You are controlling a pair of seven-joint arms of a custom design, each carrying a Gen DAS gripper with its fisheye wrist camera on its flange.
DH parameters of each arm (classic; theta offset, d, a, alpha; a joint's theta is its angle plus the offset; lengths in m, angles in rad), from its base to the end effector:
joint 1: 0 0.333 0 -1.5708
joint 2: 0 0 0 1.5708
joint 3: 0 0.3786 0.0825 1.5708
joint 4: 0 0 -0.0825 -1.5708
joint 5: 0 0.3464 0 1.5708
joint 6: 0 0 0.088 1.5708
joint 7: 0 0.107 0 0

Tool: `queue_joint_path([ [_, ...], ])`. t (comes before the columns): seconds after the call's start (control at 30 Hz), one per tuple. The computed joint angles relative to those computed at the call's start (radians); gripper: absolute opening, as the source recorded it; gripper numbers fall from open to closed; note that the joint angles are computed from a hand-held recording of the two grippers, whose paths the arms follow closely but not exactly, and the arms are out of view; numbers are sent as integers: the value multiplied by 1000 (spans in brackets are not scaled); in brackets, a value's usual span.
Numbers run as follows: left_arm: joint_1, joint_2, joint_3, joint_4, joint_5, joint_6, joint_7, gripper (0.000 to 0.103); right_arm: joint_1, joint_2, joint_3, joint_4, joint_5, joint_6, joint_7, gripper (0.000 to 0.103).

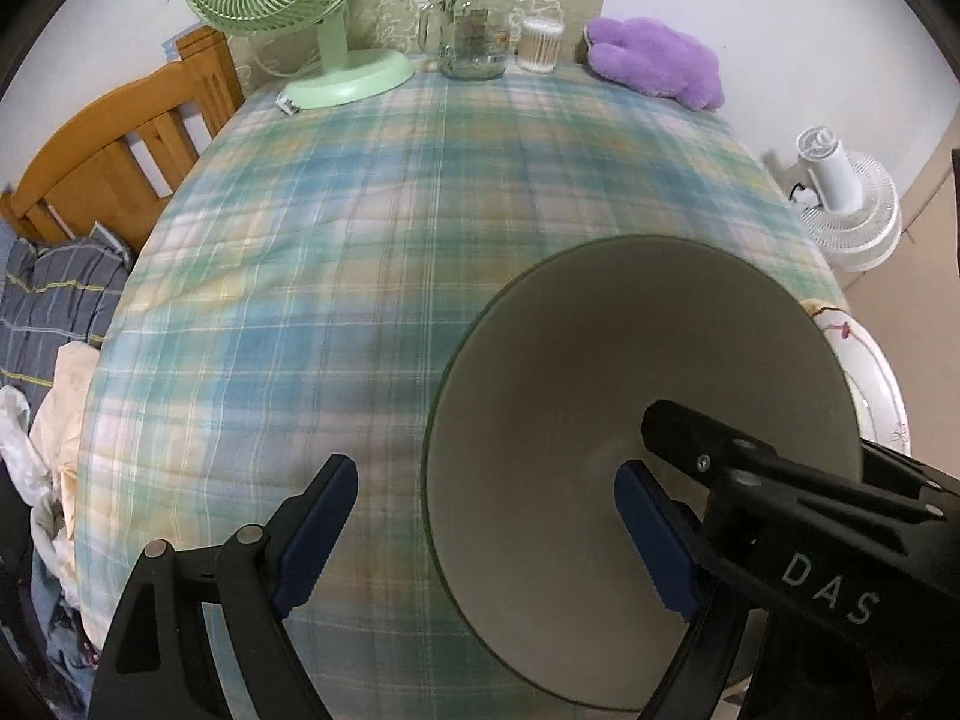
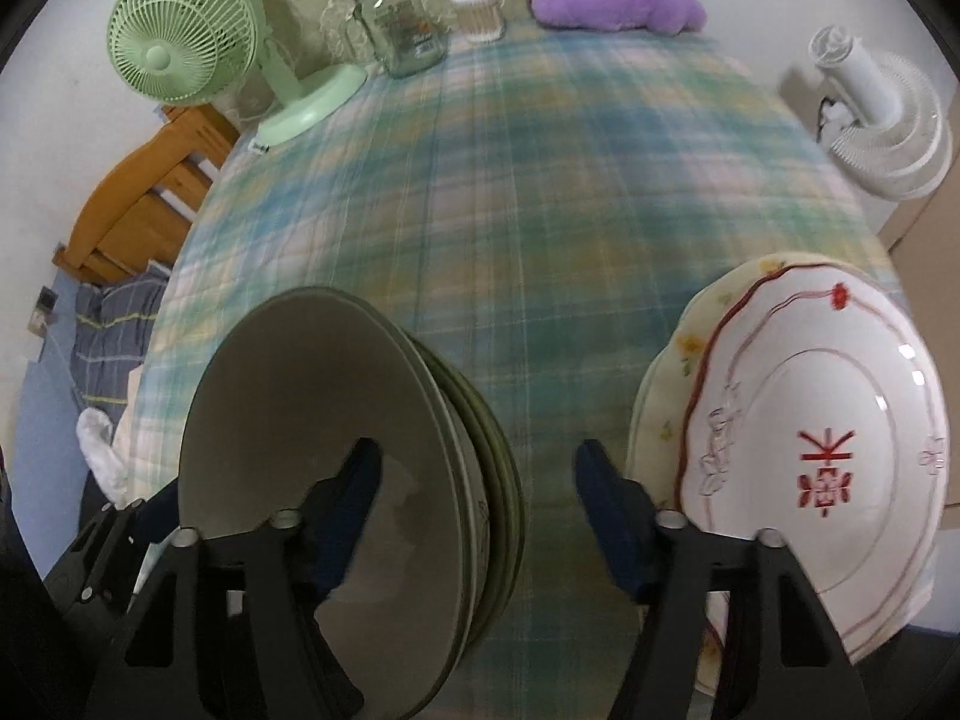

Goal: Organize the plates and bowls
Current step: 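Lift the nested bowls and carry them over the plate stack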

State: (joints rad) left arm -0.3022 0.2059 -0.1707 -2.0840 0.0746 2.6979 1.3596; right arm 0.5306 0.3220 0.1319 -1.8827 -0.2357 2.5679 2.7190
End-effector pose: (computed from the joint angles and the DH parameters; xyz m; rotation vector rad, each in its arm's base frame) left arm 0.5323 -0.2679 0.4590 -1.7108 2.3484 -0.5404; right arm 0.5127 0.3925 0.4600 -1.6099 2.2429 -0.1090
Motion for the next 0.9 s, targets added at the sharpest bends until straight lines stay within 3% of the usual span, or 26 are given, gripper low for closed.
queue_joint_path([
  [0.1, -15, 4, 10, 7, 29, -17, -37, 89, -32, 7, 28, -10, 65, 25, -64, 53],
  [0.27, -24, 16, 20, 24, 70, -47, -99, 89, -65, 13, 58, -34, 152, 99, -171, 45],
  [0.4, -15, 19, 12, 25, 54, -56, -105, 89, -54, 12, 48, -33, 158, 100, -191, 45],
  [0.7, 27, 30, -27, 25, -79, -29, 52, 86, -45, 11, 37, -30, 174, 94, -191, 44],
  [0.9, 54, 40, -53, 26, -190, -4, 194, 85, -24, 16, 20, -1, 142, 44, -142, 45],
])
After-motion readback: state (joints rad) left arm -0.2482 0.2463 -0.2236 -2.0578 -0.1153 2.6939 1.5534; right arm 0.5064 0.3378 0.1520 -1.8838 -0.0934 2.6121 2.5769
